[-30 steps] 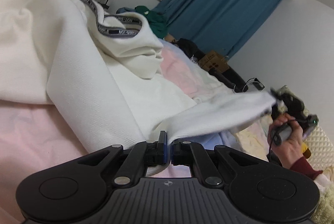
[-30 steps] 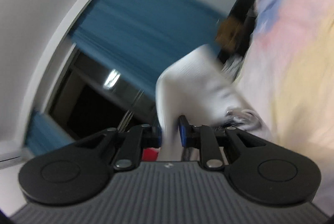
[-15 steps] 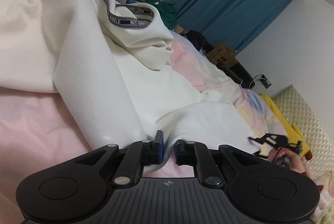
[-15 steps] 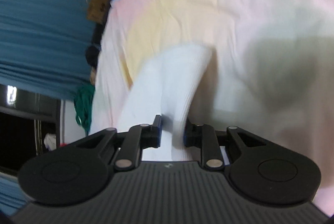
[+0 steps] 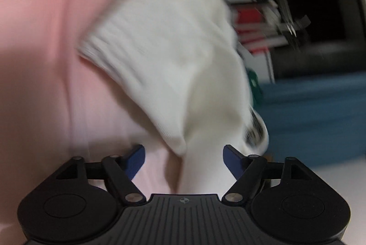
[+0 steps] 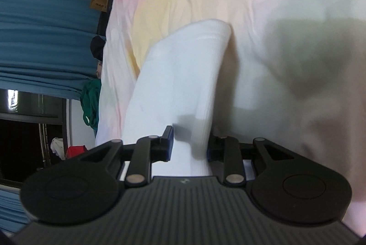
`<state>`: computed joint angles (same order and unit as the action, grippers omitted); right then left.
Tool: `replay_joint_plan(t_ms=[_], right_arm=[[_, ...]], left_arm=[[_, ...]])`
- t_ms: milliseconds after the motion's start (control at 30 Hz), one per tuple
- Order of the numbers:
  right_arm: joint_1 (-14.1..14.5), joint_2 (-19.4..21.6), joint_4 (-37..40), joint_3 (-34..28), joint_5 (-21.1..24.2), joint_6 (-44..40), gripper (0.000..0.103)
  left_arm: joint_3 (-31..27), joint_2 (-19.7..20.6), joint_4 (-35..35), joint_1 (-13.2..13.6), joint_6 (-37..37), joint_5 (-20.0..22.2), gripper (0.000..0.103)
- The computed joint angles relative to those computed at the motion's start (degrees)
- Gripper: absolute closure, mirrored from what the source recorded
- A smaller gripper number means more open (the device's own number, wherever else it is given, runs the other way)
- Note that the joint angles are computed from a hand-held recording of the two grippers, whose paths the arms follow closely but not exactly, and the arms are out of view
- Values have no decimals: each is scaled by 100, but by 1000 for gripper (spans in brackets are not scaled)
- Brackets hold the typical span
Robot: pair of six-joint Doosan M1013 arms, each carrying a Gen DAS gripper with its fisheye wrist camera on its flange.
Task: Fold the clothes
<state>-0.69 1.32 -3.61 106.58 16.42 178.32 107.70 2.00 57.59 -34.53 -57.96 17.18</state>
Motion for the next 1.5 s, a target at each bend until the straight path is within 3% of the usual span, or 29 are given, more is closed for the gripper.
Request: replay_joint_plan(t_ms=[67,100,200,267,333,400,500,700,800,900,967,1100,1167,1267,1333,1400,1500], right_arm=[[22,37,-727,26,-127,521,73],[21,65,-1056,41,-222,726,73],[-7,151,-2039,73,-477,1400,74],[-54,188,-2479,111,-651,1727,76],[-72,204,-3304,156,-768,2428,85],[-64,218,-3855,159,-702,2914,93],[-48,226,-4478,153,-557,3513,97],[-31,199,-5424,178,-316,4364,98],[31,139,-6020,179,36,4778,98],[183,43,-6652,179,763,5187,98],[370,-20,-6790,138,1557,5004,98],[707,-5,-6326,-99,3188,4126,98],[769,26,-5984,-198,3688,3803,98],[629,143,-5006,-379,3847,2511,98],[462,162,-4413,-356,3679,2041,97],[404,113,-4301,-238,3497,2050,94],[399,82,-4342,-256,3500,2046,91]], left_arm=[[52,15,1110,-38,-1243,255,43],[43,25,1427,-85,-1435,507,45],[-48,73,1347,-132,-1097,1105,63],[-50,78,1080,-61,-1041,1064,94],[-36,69,991,-23,-965,1082,96],[-106,10,549,7,-127,1281,97],[-201,-212,53,-9,902,1673,99],[-82,-998,-329,37,1460,2106,101],[-47,-1306,-1230,176,2466,2155,101],[-92,-1419,-2032,274,3359,2272,101],[-113,-1448,-2337,319,3766,2332,101],[-128,-1491,-2804,362,4276,2504,101],[-77,-1513,-3027,377,4432,2588,101],[-7,-1516,-3417,457,4740,2699,100],[20,-1486,-3756,573,4993,2687,100],[44,-1473,-3879,624,5141,2650,97],[-1,-1499,-3698,539,5164,2837,84]])
